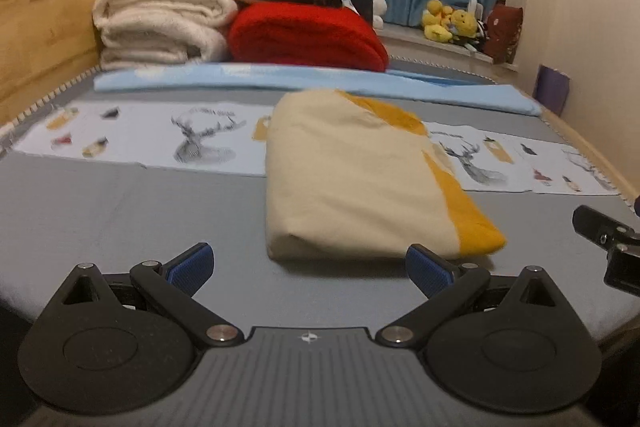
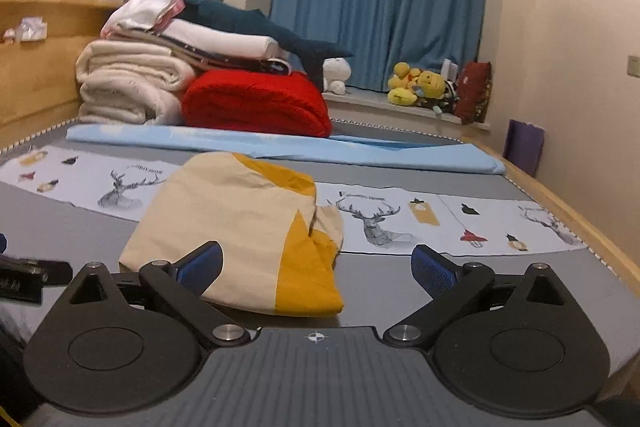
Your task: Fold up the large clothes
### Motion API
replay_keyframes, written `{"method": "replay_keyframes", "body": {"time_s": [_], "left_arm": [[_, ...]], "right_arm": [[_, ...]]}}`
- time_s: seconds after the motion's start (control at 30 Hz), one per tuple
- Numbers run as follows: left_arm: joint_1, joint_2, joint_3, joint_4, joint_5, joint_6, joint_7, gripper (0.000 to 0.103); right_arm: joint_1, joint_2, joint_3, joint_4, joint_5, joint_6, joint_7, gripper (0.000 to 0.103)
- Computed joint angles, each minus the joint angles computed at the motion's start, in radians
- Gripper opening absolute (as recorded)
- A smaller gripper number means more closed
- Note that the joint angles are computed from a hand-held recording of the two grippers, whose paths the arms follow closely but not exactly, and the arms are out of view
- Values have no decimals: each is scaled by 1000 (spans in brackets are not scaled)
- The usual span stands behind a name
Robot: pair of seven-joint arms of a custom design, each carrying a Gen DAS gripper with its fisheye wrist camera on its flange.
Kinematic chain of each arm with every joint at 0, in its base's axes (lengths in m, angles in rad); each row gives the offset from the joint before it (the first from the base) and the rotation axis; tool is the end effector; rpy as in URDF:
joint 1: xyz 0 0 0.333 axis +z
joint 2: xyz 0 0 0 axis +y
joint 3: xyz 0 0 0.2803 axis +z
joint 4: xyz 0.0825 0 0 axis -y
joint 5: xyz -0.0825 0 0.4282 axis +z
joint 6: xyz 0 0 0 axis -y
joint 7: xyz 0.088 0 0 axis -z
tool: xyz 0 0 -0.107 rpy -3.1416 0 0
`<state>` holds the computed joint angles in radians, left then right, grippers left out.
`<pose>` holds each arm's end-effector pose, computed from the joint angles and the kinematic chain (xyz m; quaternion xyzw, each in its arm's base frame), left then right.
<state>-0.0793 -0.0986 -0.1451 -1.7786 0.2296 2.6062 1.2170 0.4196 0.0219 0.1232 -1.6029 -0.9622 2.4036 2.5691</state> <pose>0.6101 -0.1485 0.6602 -0.6246 0.6350 -0.3405 0.3012 0.5673 0.3346 0.6594 -0.6023 0.5915 -0.4219 0.3306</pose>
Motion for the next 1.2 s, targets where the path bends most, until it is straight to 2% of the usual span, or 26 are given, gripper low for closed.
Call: {"method": "replay_keyframes", "body": {"time_s": [0.03, 0.13, 0.23, 0.3, 0.37, 0.6, 1.2], "left_arm": [[2, 8, -4, 10, 24, -11, -11, 102], [-7, 44, -1, 57, -38, -62, 50, 102], [-12, 70, -7, 85, -43, -96, 63, 102], [-14, 83, -9, 96, -37, -98, 56, 102], [-17, 97, -12, 107, -20, -94, 44, 102], [-20, 111, -12, 123, -25, -99, 38, 102], [-21, 106, -12, 115, -29, -105, 42, 102]], "right_arm": [[1, 15, 1, 18, 16, -11, -8, 100], [11, 40, -6, 48, 52, -12, -7, 100], [19, 49, -15, 42, 48, 0, -21, 100], [22, 68, -19, 70, 114, -23, -61, 99], [22, 70, -28, 67, 139, 7, -48, 99], [40, 107, -43, 110, 214, -9, -94, 99], [57, 104, -53, 106, 243, 3, -127, 99]]}}
